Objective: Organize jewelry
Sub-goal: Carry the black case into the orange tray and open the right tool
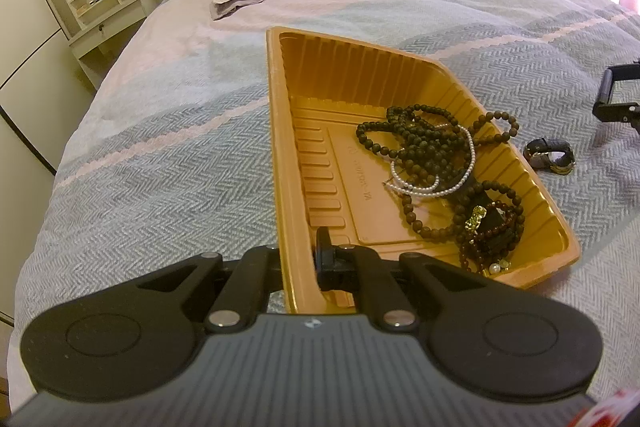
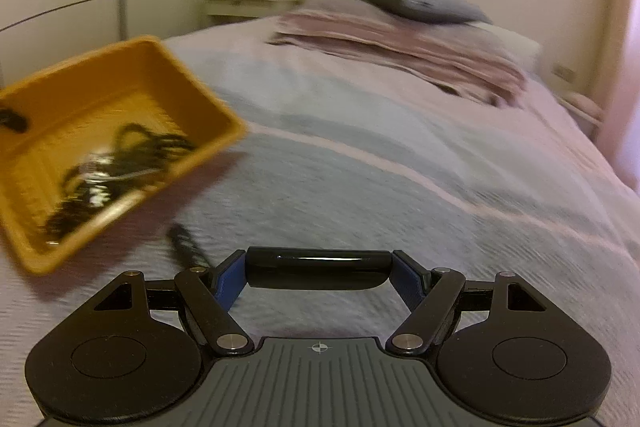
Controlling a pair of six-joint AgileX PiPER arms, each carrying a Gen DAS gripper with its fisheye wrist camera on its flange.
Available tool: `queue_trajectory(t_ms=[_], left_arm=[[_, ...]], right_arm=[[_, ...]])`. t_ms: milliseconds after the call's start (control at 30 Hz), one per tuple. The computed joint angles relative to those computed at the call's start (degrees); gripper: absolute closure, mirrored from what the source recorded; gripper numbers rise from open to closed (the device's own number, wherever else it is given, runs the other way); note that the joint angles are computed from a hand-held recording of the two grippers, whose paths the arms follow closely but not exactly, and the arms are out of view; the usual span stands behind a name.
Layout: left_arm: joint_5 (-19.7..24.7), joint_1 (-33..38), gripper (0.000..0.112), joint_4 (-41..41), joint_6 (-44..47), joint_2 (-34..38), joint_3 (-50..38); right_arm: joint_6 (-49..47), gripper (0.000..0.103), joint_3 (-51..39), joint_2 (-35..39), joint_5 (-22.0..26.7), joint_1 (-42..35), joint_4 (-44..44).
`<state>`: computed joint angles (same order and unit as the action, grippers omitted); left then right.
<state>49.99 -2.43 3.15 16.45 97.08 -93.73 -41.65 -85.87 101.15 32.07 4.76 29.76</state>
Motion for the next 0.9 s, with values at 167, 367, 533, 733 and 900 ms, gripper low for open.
queue_trajectory(t_ms=[167, 367, 533, 733, 900], left_arm=[[0.0, 0.2, 0.108, -0.3, 0.7, 0.1, -0.1], [0.0, 0.2, 0.107, -0.4, 0.8, 0.0, 0.0], [0.0, 0.2, 0.107, -0.3, 0.8, 0.0, 0.0], [-0.1, 0.2, 0.107, -0.5, 0.8, 0.1, -0.1], [-0.1, 0.2, 0.108, -0.4, 0.8, 0.1, 0.0]], right_arm=[[-10.6, 0.027, -6.6, 2.5, 8.7, 1.1, 7.4], [-18.2, 0.027, -17.0, 7.2, 18.2, 3.9, 11.1], [-21.2, 0.027, -23.8, 11.1, 23.3, 6.6, 12.2], [-21.1, 0.027, -31.3, 15.6, 26.6, 9.3, 11.2], [-19.4, 0.027, -40.5, 20.8, 31.1, 10.8, 10.0]])
